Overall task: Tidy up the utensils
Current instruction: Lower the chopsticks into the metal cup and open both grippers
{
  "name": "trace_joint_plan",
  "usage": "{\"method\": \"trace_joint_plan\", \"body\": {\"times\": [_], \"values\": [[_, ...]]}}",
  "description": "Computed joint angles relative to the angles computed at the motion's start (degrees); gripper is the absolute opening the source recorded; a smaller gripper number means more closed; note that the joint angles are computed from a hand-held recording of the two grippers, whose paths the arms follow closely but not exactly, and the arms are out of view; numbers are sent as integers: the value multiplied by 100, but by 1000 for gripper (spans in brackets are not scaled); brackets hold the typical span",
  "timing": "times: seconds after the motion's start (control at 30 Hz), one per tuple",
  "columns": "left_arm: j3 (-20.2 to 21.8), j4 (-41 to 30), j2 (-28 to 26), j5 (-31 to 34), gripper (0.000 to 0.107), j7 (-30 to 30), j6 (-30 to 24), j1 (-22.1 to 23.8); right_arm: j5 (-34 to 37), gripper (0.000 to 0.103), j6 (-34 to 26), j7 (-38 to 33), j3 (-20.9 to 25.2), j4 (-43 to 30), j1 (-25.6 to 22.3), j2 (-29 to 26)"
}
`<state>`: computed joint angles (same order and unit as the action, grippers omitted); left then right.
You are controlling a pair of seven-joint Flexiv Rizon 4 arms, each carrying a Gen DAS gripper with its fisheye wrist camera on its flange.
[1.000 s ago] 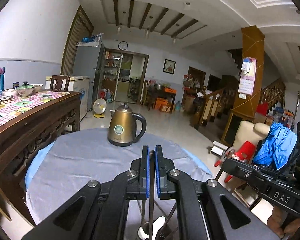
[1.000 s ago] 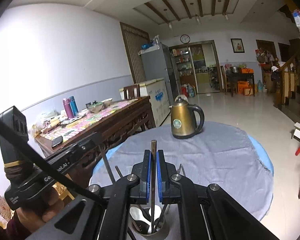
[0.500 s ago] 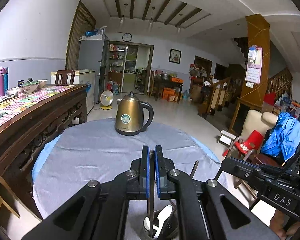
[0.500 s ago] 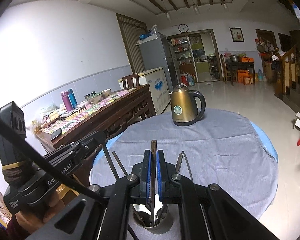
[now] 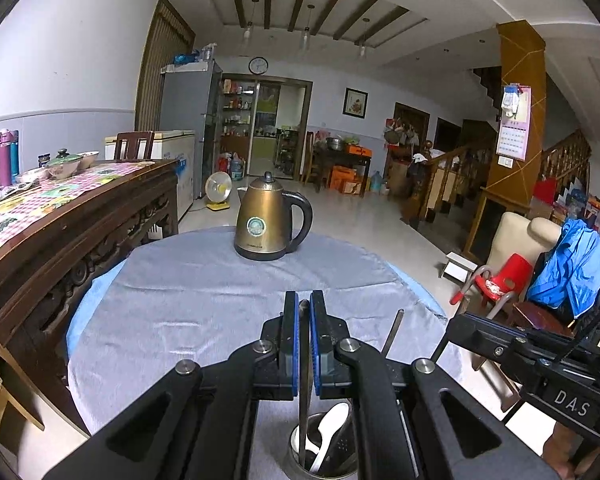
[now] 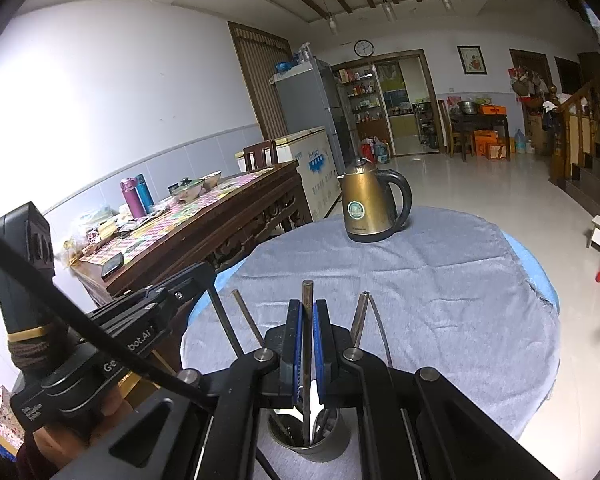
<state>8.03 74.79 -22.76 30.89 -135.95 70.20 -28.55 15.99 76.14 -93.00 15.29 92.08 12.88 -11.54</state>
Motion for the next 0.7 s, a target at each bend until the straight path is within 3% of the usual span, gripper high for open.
{"method": "trace_joint_plan", "body": {"times": [0.7], "values": [[-116,74,-19,-196,5,172,-188,55,125,6,-75,39,17,29,-33,-31]]}}
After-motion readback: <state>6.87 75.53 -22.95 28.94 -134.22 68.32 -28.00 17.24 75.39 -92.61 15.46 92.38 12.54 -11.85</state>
